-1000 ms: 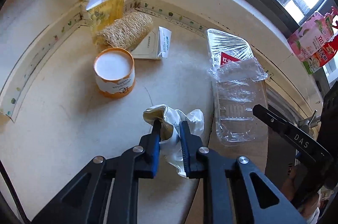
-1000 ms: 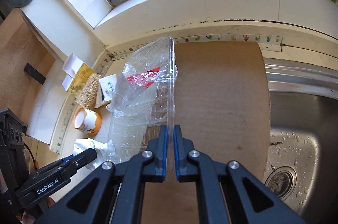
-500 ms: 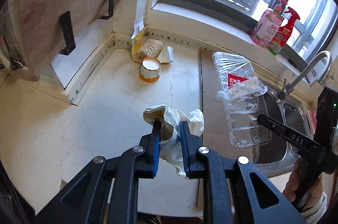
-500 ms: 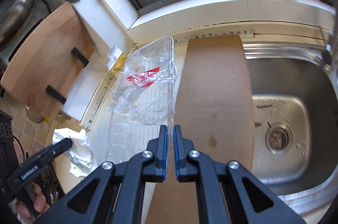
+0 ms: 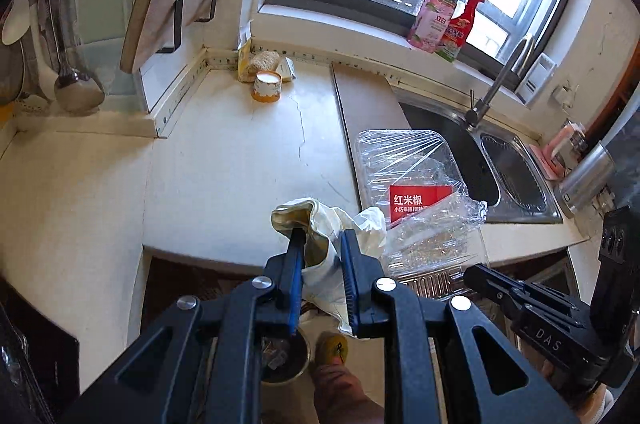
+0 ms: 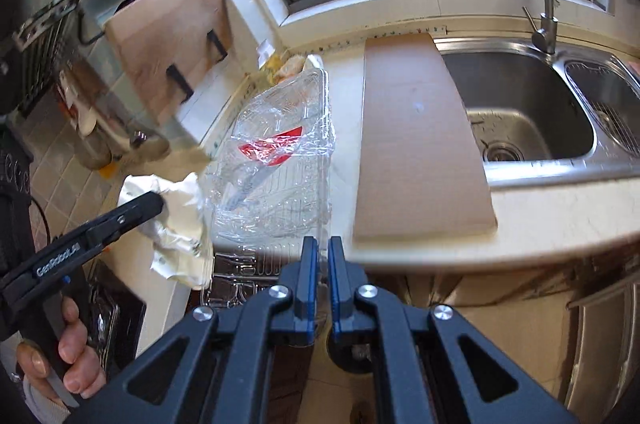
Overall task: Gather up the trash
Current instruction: 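Carry the tissue and clear tray over the floor bin and release both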
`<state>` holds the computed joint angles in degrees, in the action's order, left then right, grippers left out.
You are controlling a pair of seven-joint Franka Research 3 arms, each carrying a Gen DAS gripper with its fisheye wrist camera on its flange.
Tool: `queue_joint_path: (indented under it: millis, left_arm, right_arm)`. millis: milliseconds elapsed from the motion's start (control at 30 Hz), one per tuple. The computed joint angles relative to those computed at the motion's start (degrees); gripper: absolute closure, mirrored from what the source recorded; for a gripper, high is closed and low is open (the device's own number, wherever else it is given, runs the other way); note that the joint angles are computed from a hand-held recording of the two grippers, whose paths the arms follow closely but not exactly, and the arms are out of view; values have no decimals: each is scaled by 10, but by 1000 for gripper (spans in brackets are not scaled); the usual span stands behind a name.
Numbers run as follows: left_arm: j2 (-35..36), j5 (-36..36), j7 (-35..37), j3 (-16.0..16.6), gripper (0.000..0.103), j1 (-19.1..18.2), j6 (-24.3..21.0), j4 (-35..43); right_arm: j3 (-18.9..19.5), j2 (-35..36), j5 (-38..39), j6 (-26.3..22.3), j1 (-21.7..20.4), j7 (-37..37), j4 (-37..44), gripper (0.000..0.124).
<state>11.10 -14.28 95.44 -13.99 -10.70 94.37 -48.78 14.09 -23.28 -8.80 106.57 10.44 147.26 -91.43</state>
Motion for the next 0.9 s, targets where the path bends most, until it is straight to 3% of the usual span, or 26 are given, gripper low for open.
queue_joint_path:
  millis: [233,467,733,900]
  left_arm:
    - [-106,-52,28,21,88,19,18,-175]
    - [-177,-48,45,37,88,6,20,-307]
    - [-223,-13,26,46,88,-5,19,-459]
    - [-237,17,6,48,88,-4,62,-574]
  right_arm:
    - [34,-29,9,-74,19,46,-16,118]
    - [31,-67,57,-93,36,60,-80,118]
    - [3,-120,166,-35,60,57,-243,118]
    - [-21,-124,255,41,82,24,-378,118]
